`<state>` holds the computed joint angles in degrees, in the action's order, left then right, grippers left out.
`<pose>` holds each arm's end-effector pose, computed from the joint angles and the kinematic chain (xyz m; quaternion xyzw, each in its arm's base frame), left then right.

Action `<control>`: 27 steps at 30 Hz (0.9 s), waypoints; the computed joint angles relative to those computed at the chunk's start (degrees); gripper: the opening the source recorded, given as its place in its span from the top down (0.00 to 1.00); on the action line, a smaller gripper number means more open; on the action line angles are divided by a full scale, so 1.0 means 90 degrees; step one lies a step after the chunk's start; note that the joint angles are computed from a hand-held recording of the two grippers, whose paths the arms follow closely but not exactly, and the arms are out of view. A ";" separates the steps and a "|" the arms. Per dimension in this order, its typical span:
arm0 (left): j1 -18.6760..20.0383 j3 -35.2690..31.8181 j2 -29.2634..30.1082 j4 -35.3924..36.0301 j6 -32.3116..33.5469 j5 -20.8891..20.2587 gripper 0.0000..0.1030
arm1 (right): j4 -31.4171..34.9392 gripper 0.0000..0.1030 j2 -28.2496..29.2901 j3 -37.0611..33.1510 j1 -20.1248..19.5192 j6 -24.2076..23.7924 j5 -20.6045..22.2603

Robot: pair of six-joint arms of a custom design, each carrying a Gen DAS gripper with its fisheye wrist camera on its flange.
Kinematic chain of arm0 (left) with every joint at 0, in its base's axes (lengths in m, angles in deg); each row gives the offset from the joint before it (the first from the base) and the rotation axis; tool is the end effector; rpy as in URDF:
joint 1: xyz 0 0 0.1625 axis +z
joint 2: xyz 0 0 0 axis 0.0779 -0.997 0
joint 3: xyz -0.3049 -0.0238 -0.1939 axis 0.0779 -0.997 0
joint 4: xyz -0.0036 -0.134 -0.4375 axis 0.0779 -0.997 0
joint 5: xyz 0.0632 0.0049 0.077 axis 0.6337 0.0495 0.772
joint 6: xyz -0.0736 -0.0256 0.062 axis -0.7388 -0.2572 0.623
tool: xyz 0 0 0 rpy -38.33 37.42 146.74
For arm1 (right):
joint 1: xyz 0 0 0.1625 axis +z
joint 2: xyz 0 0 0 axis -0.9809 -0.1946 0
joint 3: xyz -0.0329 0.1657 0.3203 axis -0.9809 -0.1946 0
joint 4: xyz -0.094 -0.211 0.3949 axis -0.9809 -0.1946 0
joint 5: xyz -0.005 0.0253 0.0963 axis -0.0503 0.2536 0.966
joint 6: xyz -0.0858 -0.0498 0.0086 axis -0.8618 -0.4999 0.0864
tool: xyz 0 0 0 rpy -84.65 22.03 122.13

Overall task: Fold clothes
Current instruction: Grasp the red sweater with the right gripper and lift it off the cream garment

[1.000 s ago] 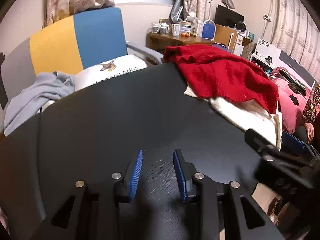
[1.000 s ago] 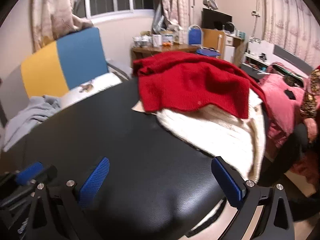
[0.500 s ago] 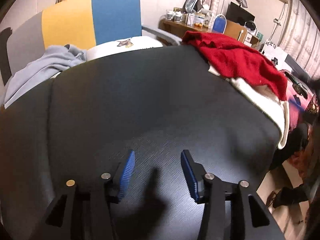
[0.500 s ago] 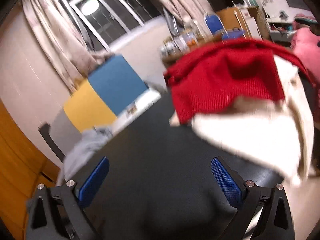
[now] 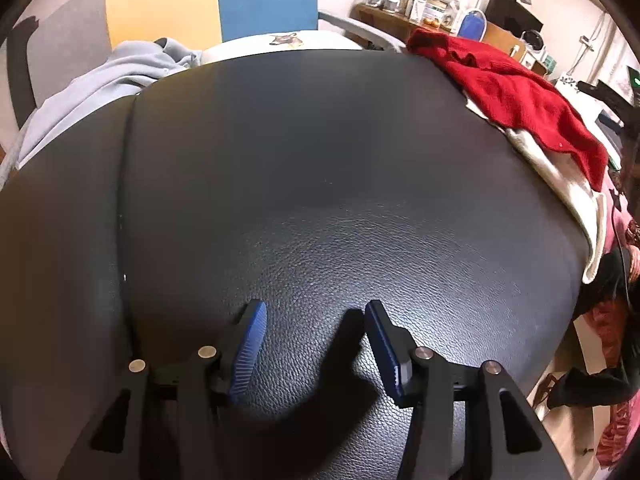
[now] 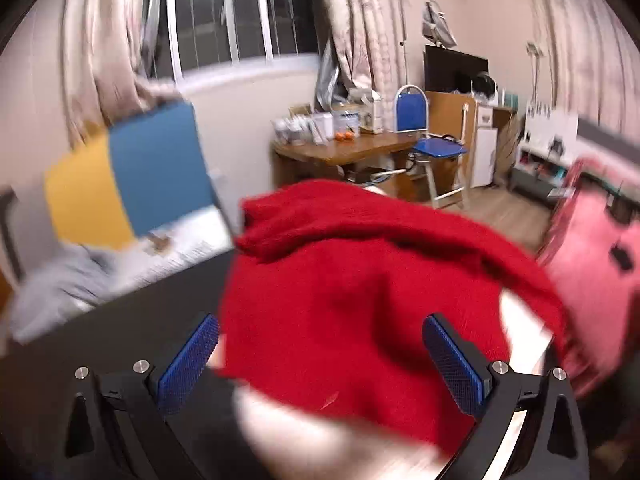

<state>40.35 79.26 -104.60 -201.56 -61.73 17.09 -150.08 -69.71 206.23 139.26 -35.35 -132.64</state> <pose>-0.1594 -0.4134 0.0243 0.3679 0.8960 -0.0694 0.2386 -0.0466 -0.2734 0.3727 -0.1530 -0.6986 0.5331 0.4521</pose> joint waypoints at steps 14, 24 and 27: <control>0.0162 -0.0419 0.0237 0.0337 -0.0178 -0.0283 0.34 | -0.1044 0.11 0.3089 -0.2697 -0.0328 -0.2475 -0.1428; 0.0111 -0.0296 0.0313 -0.0050 0.0016 -0.0221 0.32 | 0.1175 0.82 0.3248 -0.3430 -0.0458 -0.0615 -0.1211; 0.0134 -0.0336 0.0348 -0.0045 0.0080 -0.0265 0.31 | 0.1822 0.90 0.2671 -0.3137 -0.0655 0.0168 -0.0442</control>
